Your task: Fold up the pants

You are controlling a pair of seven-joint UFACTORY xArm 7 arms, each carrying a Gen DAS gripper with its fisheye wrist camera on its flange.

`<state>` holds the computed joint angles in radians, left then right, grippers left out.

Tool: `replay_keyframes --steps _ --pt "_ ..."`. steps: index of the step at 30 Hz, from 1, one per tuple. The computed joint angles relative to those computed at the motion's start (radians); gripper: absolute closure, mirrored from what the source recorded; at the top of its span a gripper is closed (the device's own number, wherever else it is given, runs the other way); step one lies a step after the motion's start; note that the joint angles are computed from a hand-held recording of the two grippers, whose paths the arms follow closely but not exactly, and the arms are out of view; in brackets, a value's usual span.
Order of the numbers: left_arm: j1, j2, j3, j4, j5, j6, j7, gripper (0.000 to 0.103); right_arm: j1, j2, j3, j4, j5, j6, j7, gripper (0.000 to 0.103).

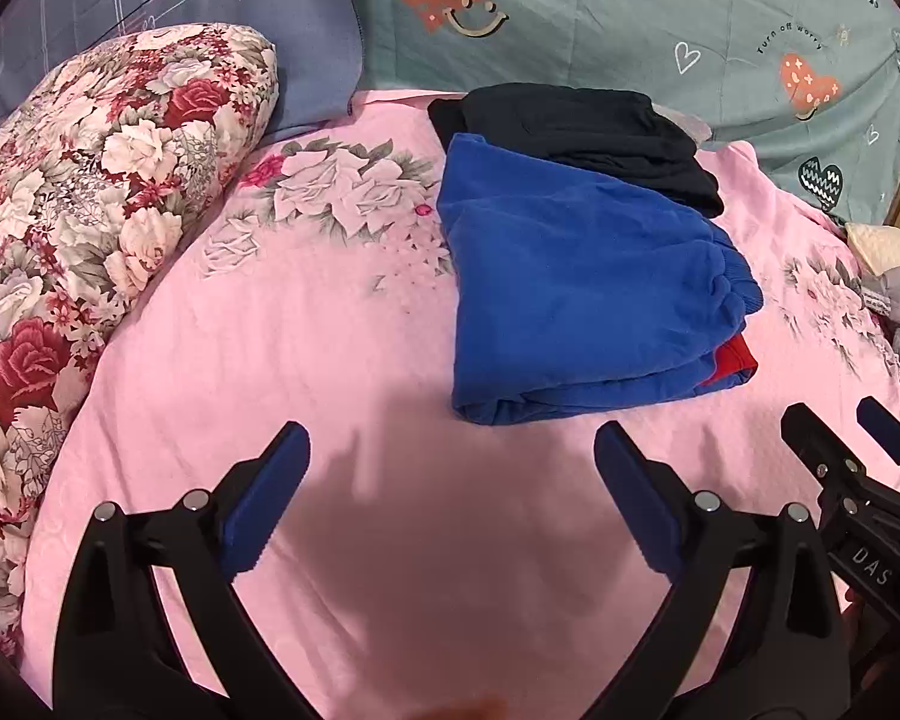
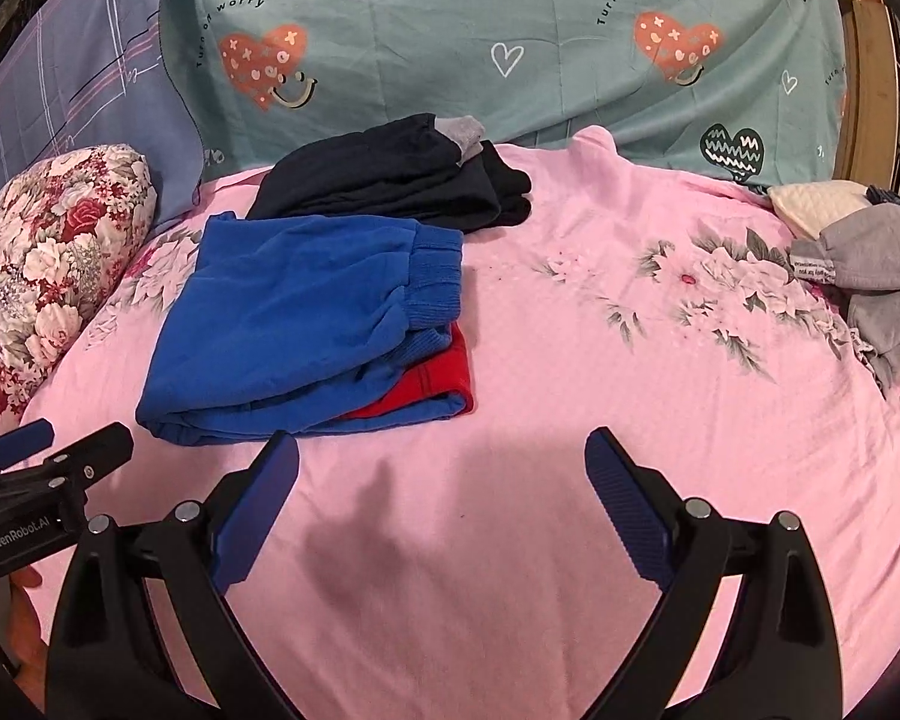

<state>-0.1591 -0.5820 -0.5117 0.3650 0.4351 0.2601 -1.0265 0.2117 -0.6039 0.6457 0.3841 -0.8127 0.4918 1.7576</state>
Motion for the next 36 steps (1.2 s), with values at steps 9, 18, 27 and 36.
replay_keyframes --steps 9,18,27,36 --pt "-0.007 0.014 0.011 0.007 0.012 0.012 0.003 0.006 0.008 0.004 -0.008 0.001 -0.013 0.002 0.002 0.007" --pt "0.005 0.015 -0.009 0.005 0.026 -0.008 -0.001 0.003 0.012 0.004 -0.011 0.001 -0.009 0.003 -0.003 0.007" --pt "0.0 0.029 -0.006 0.004 0.018 -0.014 0.007 0.002 0.012 0.003 -0.007 0.001 -0.009 0.006 -0.006 0.007" --pt "0.002 0.042 -0.014 0.022 0.035 0.031 -0.024 0.002 0.019 0.007 -0.013 0.003 -0.008 0.009 -0.018 0.007"
